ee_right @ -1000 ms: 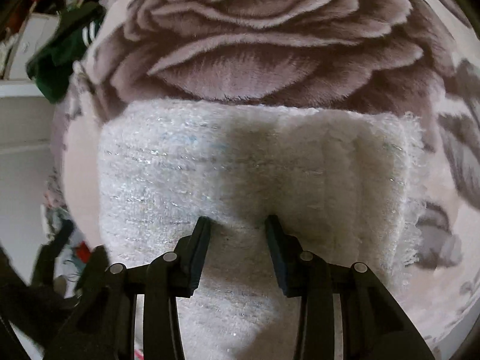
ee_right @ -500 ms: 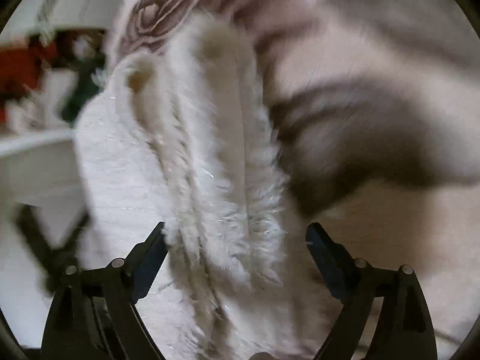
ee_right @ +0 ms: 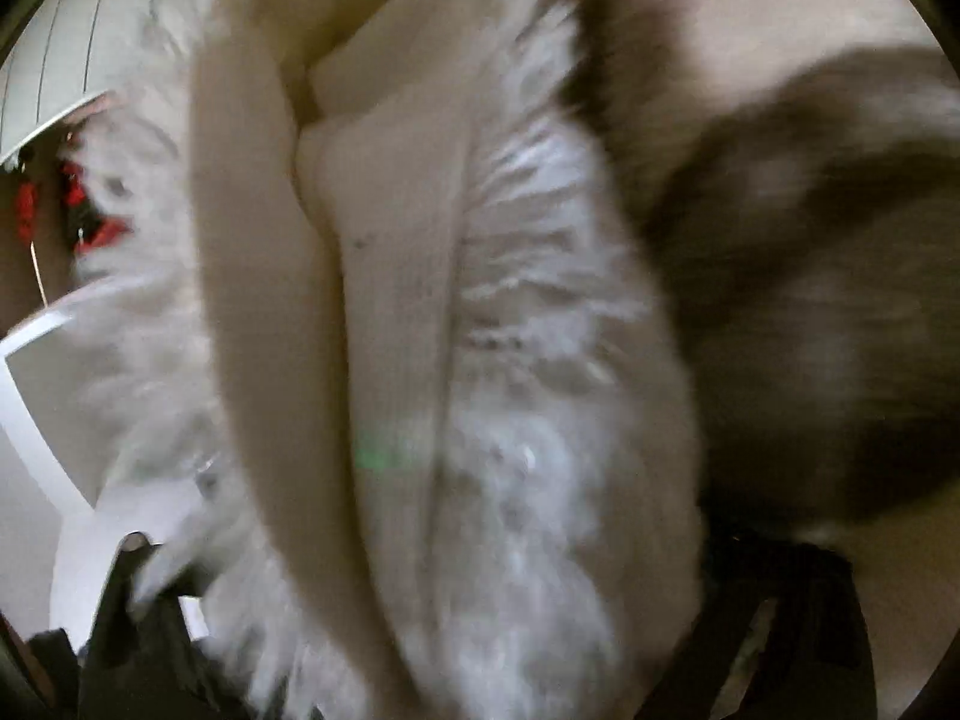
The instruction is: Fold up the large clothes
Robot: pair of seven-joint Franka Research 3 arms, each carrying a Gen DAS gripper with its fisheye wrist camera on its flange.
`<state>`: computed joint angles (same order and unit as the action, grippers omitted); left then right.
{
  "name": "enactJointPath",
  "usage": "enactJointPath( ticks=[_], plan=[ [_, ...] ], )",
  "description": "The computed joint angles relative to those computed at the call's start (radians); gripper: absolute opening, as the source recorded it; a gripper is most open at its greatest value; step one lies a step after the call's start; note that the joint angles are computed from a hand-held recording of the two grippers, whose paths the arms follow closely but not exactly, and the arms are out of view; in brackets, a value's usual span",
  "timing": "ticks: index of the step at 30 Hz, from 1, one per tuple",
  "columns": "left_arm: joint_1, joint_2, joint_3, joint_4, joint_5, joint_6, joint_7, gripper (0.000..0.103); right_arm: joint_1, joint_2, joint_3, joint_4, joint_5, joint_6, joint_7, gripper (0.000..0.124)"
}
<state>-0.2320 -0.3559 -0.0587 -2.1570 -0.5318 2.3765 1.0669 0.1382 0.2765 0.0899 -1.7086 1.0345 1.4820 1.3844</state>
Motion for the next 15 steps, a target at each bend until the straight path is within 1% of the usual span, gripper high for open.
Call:
enactJointPath(
  ticks=[3, 5, 7, 8, 10, 14, 15],
  plan=[
    [-0.001, 0.009, 0.008, 0.032, -0.010, 0.006, 0.019, 0.073, -0.006, -0.045, -0.001, -0.050, 0.079, 0.039, 0.010, 0.063],
    [0.002, 0.029, 0.014, 0.078, -0.008, -0.012, 0.035, 0.070, -0.003, -0.072, -0.004, -0.062, 0.095, 0.061, 0.008, 0.060],
    [0.012, 0.060, 0.016, 0.137, 0.006, -0.044, 0.059, 0.070, 0.001, -0.101, -0.008, -0.076, 0.121, 0.088, 0.020, 0.058],
    [0.016, 0.089, 0.019, 0.188, 0.008, -0.069, 0.078, 0.070, 0.003, -0.114, -0.011, -0.079, 0.132, 0.102, 0.032, 0.058],
    [0.031, 0.135, 0.022, 0.254, -0.005, -0.097, 0.122, 0.069, 0.003, -0.129, -0.020, -0.078, 0.154, 0.120, 0.053, 0.057],
    [0.074, 0.256, 0.004, 0.418, -0.035, -0.146, 0.204, 0.070, -0.001, -0.103, -0.028, 0.008, 0.165, 0.151, 0.090, 0.057],
    [0.086, 0.311, -0.004, 0.490, -0.042, -0.161, 0.221, 0.070, -0.003, -0.086, -0.028, 0.044, 0.161, 0.158, 0.102, 0.057]
  ],
)
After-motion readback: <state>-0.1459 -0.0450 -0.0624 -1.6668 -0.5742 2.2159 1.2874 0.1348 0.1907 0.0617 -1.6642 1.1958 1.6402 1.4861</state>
